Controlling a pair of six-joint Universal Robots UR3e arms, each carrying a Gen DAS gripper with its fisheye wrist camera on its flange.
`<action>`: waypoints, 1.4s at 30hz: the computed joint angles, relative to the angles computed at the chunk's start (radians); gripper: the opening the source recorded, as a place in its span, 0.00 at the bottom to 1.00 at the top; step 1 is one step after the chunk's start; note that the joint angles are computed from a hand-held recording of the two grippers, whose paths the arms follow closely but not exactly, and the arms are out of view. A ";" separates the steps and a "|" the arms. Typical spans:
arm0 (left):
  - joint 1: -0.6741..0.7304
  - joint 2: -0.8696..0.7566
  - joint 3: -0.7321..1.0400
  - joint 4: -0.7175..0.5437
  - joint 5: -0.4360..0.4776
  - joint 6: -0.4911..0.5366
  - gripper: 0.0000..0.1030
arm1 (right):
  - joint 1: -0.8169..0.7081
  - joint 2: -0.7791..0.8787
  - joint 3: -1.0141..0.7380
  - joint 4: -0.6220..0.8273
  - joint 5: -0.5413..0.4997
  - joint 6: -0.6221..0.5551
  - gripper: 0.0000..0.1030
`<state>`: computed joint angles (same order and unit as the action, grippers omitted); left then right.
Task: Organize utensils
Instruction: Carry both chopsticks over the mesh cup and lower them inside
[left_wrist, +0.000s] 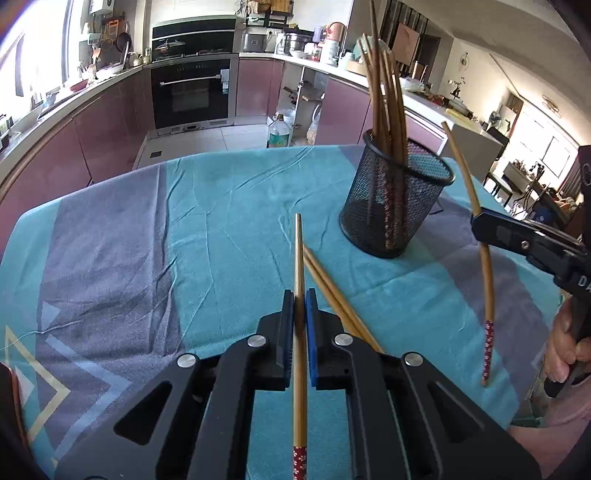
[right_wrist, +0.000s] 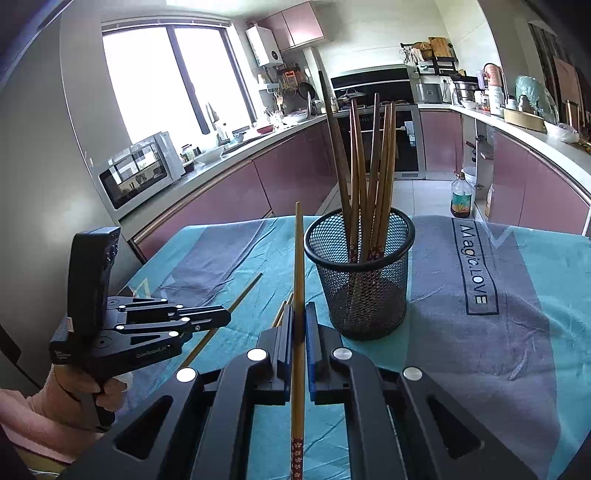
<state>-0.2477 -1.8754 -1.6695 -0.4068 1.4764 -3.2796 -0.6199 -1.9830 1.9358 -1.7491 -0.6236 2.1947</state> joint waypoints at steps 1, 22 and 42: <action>0.011 0.022 -0.012 0.004 -0.028 0.003 0.07 | -0.009 -0.006 -0.003 0.016 0.009 -0.008 0.05; 0.099 0.218 0.010 0.028 -0.290 0.004 0.07 | -0.099 -0.004 -0.139 0.179 0.144 -0.100 0.05; 0.062 0.047 0.370 -0.047 -0.256 -0.022 0.07 | -0.102 0.056 -0.255 0.008 0.227 0.022 0.05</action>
